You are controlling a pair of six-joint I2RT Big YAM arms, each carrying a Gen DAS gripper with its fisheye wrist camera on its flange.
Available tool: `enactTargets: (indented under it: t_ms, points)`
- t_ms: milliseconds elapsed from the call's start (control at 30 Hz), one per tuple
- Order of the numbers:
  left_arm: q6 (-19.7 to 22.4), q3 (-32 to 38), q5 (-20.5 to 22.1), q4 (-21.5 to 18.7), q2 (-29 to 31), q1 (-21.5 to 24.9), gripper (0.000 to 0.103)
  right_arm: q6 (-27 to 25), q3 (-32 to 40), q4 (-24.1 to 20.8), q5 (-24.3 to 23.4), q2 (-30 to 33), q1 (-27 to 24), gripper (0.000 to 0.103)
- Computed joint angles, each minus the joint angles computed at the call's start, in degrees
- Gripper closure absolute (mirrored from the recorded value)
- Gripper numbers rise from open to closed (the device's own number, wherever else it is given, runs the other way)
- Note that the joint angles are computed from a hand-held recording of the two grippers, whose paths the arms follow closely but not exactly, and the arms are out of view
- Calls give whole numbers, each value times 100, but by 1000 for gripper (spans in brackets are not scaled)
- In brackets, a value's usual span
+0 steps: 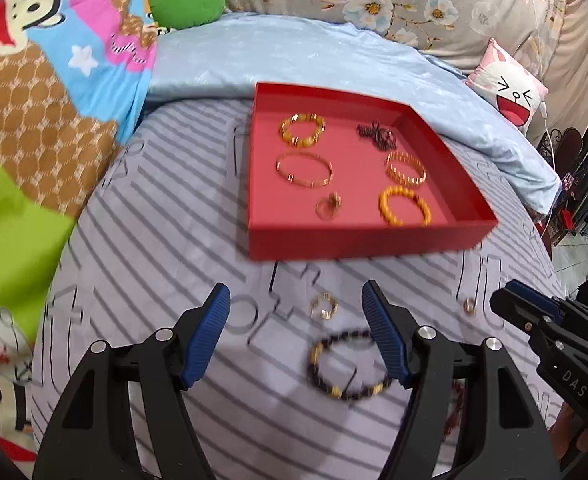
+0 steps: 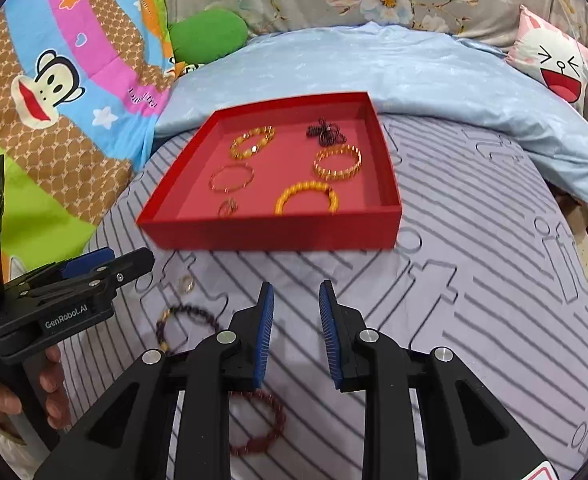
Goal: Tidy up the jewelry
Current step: 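Withdraw both tools from the tray toward the remaining bracelets, then grasp the black bead bracelet with the left tool while the right grasps the dark red bead bracelet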
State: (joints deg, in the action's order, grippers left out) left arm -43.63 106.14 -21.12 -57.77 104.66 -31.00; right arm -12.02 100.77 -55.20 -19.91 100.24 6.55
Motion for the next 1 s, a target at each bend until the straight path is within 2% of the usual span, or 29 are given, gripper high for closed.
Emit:
enactTargets:
  t_ms: [367, 1000]
  points:
    - [-490, -719, 131, 54, -262, -271, 38, -307, -1034, -89, -17, -530, -42, 79]
    - [-538, -644, 29, -85, -156, -372, 41, -376, -1217, 131, 235, -482, 48, 79]
